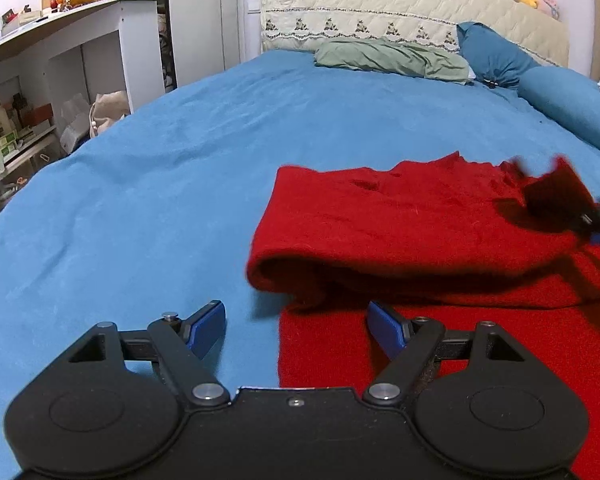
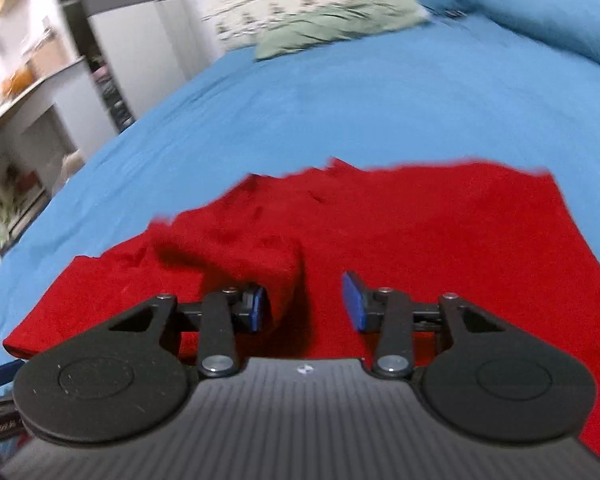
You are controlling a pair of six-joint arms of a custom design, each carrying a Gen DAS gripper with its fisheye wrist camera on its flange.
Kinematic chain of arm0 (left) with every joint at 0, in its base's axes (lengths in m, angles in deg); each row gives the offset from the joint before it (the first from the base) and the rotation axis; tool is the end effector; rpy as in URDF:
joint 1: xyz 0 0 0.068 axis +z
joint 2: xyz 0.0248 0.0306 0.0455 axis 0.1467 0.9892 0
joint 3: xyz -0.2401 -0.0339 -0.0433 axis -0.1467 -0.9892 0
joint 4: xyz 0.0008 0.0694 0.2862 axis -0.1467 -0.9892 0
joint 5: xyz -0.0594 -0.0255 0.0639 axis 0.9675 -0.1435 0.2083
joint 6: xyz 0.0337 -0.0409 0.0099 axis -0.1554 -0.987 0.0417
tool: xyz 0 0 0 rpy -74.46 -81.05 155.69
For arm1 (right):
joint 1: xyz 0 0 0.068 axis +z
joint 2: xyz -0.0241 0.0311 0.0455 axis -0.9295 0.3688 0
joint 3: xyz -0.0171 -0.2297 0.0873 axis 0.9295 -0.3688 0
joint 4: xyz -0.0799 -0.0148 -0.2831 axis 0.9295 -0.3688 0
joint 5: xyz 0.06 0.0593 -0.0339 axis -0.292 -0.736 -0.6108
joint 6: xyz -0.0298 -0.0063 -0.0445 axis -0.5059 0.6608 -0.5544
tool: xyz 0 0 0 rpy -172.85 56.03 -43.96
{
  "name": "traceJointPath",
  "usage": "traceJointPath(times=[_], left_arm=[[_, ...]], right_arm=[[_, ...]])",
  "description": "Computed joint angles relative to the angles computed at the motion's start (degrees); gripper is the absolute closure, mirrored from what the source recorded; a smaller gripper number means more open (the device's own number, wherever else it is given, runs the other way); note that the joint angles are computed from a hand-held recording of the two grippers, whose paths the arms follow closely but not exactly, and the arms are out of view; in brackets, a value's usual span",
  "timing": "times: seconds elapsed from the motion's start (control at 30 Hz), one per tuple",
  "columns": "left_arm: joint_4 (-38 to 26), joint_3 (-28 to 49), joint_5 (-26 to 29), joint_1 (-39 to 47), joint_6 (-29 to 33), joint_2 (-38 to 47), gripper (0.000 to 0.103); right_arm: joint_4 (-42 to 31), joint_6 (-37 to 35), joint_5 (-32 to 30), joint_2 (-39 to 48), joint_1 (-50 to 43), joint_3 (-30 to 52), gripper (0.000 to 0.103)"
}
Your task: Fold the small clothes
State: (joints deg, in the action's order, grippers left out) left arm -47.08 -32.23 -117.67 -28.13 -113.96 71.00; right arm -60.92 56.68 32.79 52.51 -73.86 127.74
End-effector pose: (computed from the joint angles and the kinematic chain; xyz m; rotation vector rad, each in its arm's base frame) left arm 0.2144 -0.1369 0.1847 -0.0497 2.2729 0.0600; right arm 0.3032 -0.0214 0.1600 0.1626 2.2244 0.2831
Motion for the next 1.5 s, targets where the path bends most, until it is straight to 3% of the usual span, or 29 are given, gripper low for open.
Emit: traceJointPath(times=[0.2, 0.47, 0.5, 0.57, 0.77, 0.87, 0.9, 0.93, 1.3, 1.37, 1.43, 1.47, 1.5], left_arm=[[0.16, -0.14, -1.1, -0.43, 0.89, 0.06, 0.021], [2.29, -0.11, -0.38, 1.87, 3.07, 1.08, 0.027], [2.51, -0.01, -0.05, 2.18, 3.4, 1.29, 0.029], [2.82, 0.2, 0.55, 2.74, 3.58, 1.79, 0.033], [4.29, 0.98, 2.17, 3.48, 5.91, 3.38, 0.051], [5.13, 1.84, 3.96, 3.92, 6.47, 4.51, 0.07], [5.57, 1.92, 5.3, 4.14, 6.74, 4.61, 0.087], [5.68, 2.14, 6.05, 4.08, 7.06, 4.93, 0.093], [0.69, 0.45, 0.67, 0.35, 7.74, 1.61, 0.097], [-1.49, 0.68, 0.22, 0.1, 7.35, 0.73, 0.097], [-3.73, 0.96, -0.03, -0.37, 6.84, -0.71, 0.096], [-4.48, 0.99, -0.79, -0.99, 6.82, -1.72, 0.094], [-4.76, 0.83, -1.48, -1.6, 7.2, -3.1, 0.094]], right_arm=[[2.05, -1.2, -7.14, -2.54, -5.77, -4.38, 0.045], [3.25, -2.58, -5.29, -0.71, -6.43, -2.86, 0.045], [2.59, -2.95, -5.04, 0.42, -6.49, -1.55, 0.053], [0.41, -4.24, -2.41, 3.06, -5.58, 2.04, 0.083], [2.54, -1.88, -6.72, -3.93, -11.8, 2.62, 0.083], [2.97, -1.19, -8.7, -6.0, -17.03, 3.03, 0.083], [2.49, -2.23, -8.98, -5.77, -18.39, 3.24, 0.083], [2.22, -3.17, -9.13, -5.1, -19.48, 3.36, 0.083], [2.57, -10.64, -8.25, -2.17, -22.5, -4.13, 0.082], [2.65, -10.15, -7.77, -2.79, -22.85, -4.75, 0.08], [2.25, -9.58, -5.84, -4.52, -22.91, -5.06, 0.059], [2.88, -9.37, -4.99, -6.1, -22.89, -6.01, 0.034], [4.04, -8.94, -4.73, -8.35, -22.82, -7.28, 0.016]])
